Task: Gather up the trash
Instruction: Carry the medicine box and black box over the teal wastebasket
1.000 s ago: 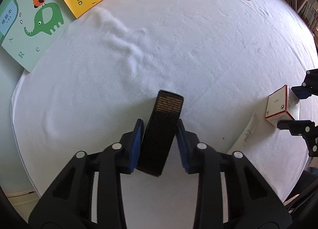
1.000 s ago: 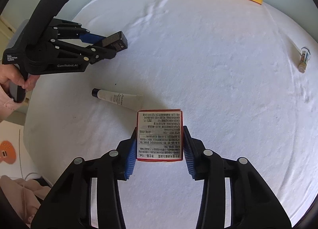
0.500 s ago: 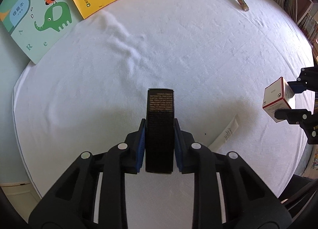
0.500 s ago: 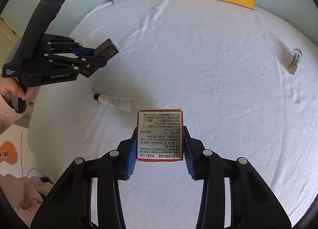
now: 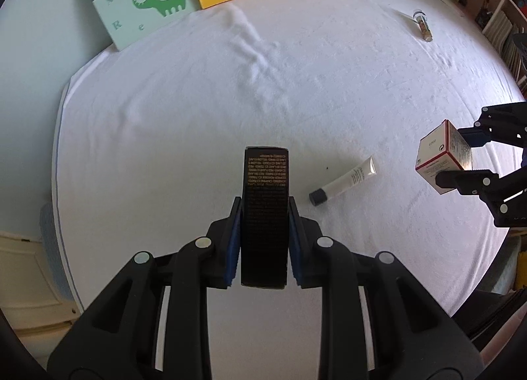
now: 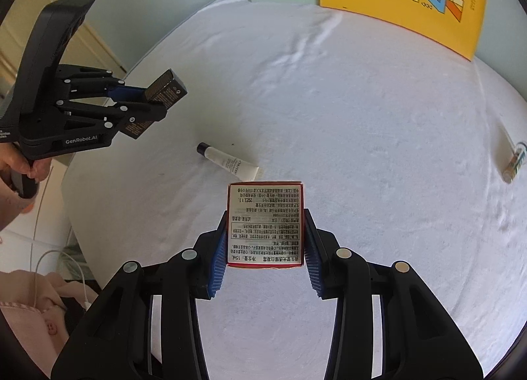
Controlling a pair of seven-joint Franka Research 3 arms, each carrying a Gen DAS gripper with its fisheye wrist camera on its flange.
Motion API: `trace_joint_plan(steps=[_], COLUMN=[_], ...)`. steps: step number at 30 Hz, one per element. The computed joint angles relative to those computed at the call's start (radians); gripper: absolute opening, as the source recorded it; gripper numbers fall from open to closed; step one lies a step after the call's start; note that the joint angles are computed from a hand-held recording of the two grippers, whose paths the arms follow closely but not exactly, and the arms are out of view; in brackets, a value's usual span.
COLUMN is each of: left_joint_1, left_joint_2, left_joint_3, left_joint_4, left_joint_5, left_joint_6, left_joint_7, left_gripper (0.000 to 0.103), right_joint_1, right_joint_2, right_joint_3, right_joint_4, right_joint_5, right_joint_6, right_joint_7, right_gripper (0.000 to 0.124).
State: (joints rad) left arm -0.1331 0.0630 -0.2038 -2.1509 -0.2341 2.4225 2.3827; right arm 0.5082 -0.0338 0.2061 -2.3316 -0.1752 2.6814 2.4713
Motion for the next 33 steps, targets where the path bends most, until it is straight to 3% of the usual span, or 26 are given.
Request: trace_joint_plan(steps=[10, 18, 27, 33], left_joint_1=[0.015, 0.047, 0.134, 0.259], left_joint_2=[-0.187, -0.405, -0.659, -0.837], left_joint_3=[0.062, 0.13, 0.229, 0.312], left_joint_4=[-0.224, -0.448, -0.652, -0.764], left_joint_5=[0.029, 0.102, 0.199, 0.264], left_joint_6=[0.061, 0.063, -0.001, -0.071], left_joint_7=[-0.229, -0.461, -0.586, -0.584], left_gripper=[0.023, 0.023, 0.023, 0.023], right_joint_1=[0.03, 0.068, 0.165, 0.266], right_joint_2=[0.082, 0.203, 0.415, 0.606], right_joint_3=[0.002, 0.035, 0.054, 0.056], right_joint_4=[0.093, 0.251, 0.55, 0.843], right_joint_5=[0.206, 0.39, 0.405, 0.37], right_joint_6=[0.031, -0.026, -0.136, -0.248], right_joint_7=[-0.414, -0.774, -0.942, -0.978], right_gripper=[0.041, 0.041, 0.042, 0.042])
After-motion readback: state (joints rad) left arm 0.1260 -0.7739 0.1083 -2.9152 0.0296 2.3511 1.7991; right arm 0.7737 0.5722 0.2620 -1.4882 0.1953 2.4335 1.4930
